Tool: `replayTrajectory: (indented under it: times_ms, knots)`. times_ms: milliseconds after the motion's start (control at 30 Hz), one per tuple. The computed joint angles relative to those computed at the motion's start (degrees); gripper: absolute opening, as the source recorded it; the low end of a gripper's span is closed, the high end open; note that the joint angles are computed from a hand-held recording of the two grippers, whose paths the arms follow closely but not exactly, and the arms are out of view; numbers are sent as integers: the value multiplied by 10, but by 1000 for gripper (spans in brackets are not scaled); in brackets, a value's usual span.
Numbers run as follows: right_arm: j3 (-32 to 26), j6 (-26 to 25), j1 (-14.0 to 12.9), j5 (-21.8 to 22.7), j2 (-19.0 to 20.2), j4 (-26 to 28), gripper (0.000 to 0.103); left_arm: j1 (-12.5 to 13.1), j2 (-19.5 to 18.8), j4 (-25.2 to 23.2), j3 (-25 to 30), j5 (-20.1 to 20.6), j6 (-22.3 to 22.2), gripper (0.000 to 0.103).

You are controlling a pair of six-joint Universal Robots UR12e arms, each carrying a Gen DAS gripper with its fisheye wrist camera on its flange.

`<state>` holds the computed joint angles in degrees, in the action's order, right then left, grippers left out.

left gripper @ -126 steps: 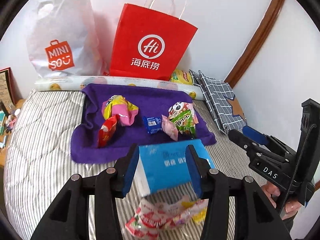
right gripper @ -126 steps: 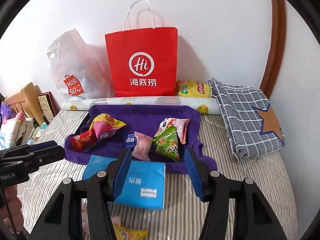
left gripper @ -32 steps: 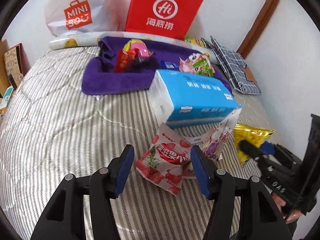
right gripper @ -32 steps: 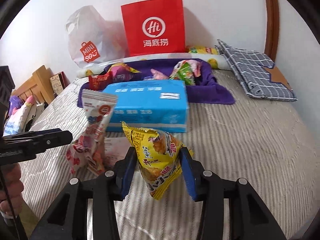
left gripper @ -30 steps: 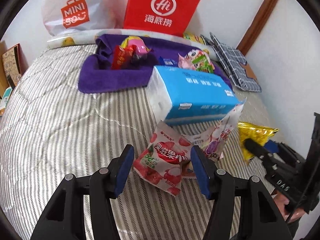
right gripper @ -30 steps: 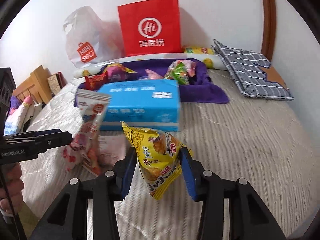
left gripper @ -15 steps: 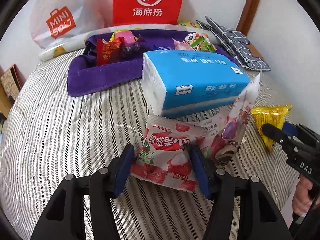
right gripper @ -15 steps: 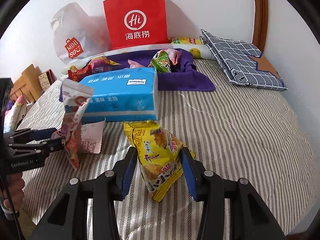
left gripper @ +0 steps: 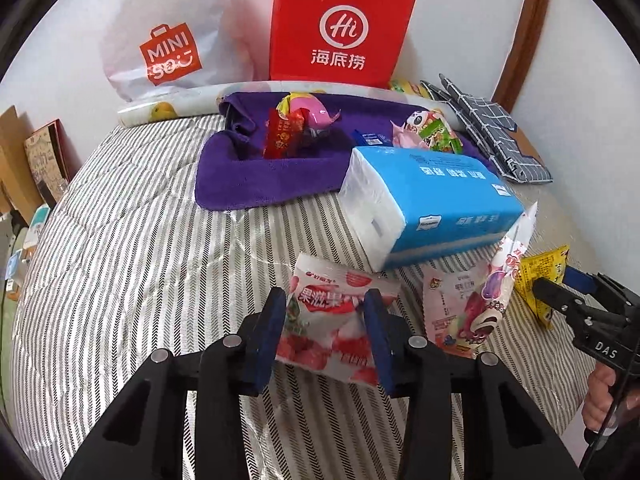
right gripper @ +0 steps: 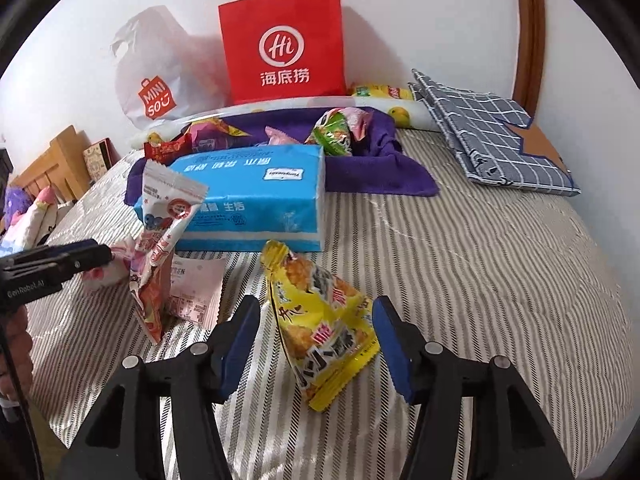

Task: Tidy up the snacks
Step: 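Grasp the red-white fruit packet with the left tool while the right tool holds the yellow bag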

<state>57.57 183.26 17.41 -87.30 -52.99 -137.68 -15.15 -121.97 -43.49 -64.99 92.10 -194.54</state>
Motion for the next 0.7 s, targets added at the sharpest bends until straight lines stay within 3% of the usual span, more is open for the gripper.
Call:
replayTrajectory:
  times_ms: [67,200,267,400,700]
  knots:
    - [-9,-3,3,-14,7,6,58,-1,-2,-5,2,1,3,42]
    - [-24,-4,1,-17,17,18,60,-3,-8,-21,6,5,9,57]
    - [-33,-1,-1,-18,22,28,61,-4,-11,-23,8,9,13,59]
    - [-43,5,-4,-12,28,31,61,-6,-16,-30,17,21,12,58]
    - [-72,-7,-3,-11,44,73,61,0,-20,-26,22,4,-10,56]
